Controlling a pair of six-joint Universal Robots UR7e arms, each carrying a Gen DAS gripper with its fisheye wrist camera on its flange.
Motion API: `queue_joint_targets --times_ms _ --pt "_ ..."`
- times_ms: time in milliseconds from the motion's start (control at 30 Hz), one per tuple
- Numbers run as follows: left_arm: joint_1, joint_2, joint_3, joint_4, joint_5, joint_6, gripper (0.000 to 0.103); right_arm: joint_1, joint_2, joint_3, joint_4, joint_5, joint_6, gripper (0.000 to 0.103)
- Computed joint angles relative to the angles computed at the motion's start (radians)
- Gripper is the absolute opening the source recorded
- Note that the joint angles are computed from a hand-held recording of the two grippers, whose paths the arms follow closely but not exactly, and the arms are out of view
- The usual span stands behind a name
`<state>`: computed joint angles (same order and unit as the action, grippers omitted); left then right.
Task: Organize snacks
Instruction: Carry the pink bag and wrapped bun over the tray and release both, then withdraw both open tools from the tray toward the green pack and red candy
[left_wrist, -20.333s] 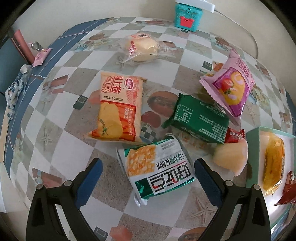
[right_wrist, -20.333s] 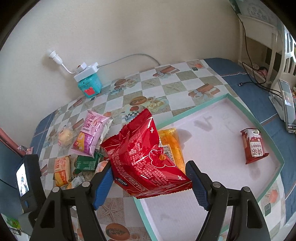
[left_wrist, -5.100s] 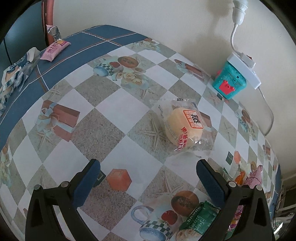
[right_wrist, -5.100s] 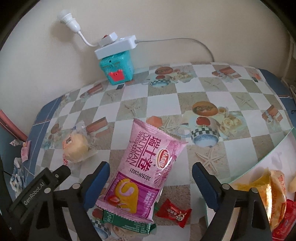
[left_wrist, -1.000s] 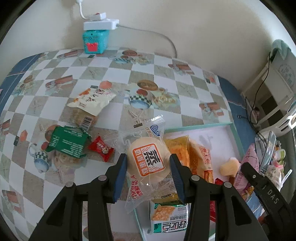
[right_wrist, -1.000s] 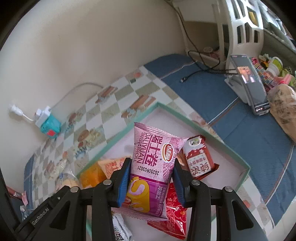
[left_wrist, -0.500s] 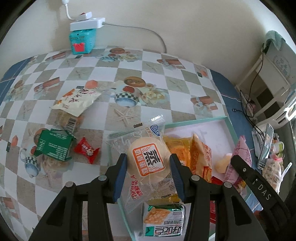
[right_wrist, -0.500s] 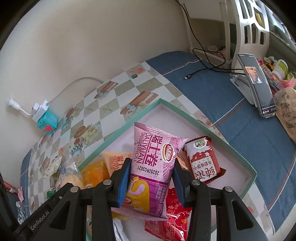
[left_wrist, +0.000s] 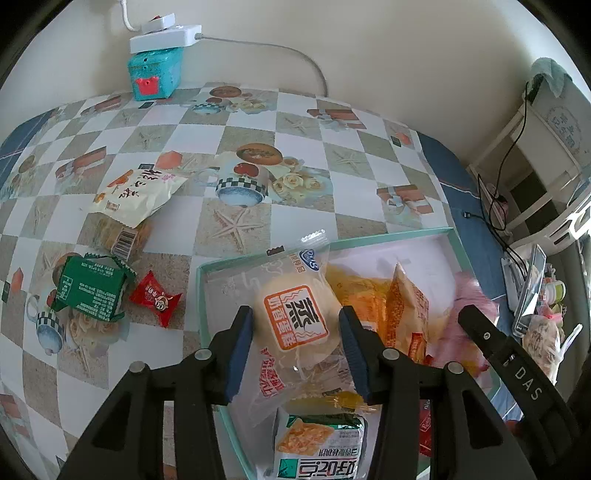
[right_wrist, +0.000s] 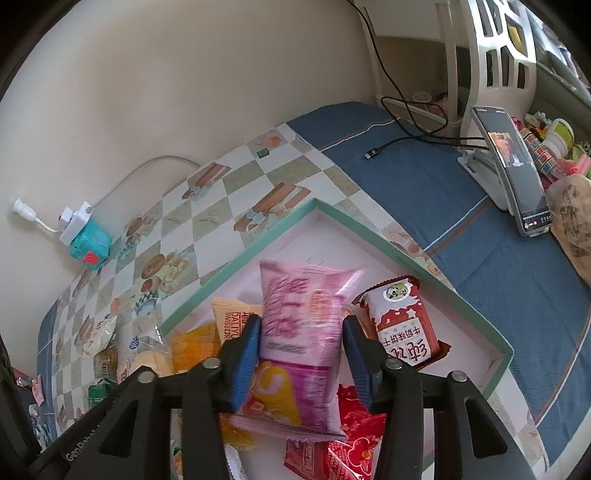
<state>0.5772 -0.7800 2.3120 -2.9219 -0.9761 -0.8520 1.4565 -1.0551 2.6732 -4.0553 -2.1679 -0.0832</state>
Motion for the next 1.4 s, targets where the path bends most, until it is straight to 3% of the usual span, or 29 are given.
queue_joint_targets --times_ms 100,167,300,433,733,833,967,1100,1167,1400 --pt "0.002 -0.008 -0.001 0.021 0.005 -0.012 0.050 0.003 -0.005 -0.001 0.008 -0.008 0.004 0.060" --pt "0.006 -0.017 0.004 0.012 -0.006 -0.011 0.061 0.009 -0.014 -0.002 0.019 -0.017 0.009 0.061" --pt "0.001 -0.032 0.008 0.016 -0.006 -0.011 0.065 0.027 -0.033 -0.005 0.058 -0.049 0.025 0.071" --pt "-0.011 -0.056 0.008 0.062 0.006 -0.028 0.078 0.054 -0.050 -0.012 0.105 -0.089 0.033 0.078" --pt "-0.025 -0.136 0.014 0.253 0.076 -0.138 0.080 0.103 -0.078 -0.021 0.195 -0.160 0.059 0.086" --pt "-0.021 -0.157 0.022 0.283 0.094 -0.168 0.095 0.114 -0.072 -0.022 0.193 -0.165 0.054 0.091" --pt "-0.016 -0.180 0.039 0.272 0.103 -0.188 0.095 0.124 -0.062 -0.024 0.191 -0.168 0.060 0.099" --pt "-0.013 -0.194 0.046 0.288 0.112 -0.212 0.095 0.128 -0.056 -0.025 0.205 -0.165 0.075 0.100" --pt "-0.010 -0.198 0.046 0.302 0.115 -0.234 0.102 0.132 -0.050 -0.027 0.206 -0.165 0.076 0.103" --pt "-0.004 -0.220 0.060 0.317 0.128 -0.270 0.103 0.158 -0.025 -0.036 0.205 -0.159 0.077 0.103"
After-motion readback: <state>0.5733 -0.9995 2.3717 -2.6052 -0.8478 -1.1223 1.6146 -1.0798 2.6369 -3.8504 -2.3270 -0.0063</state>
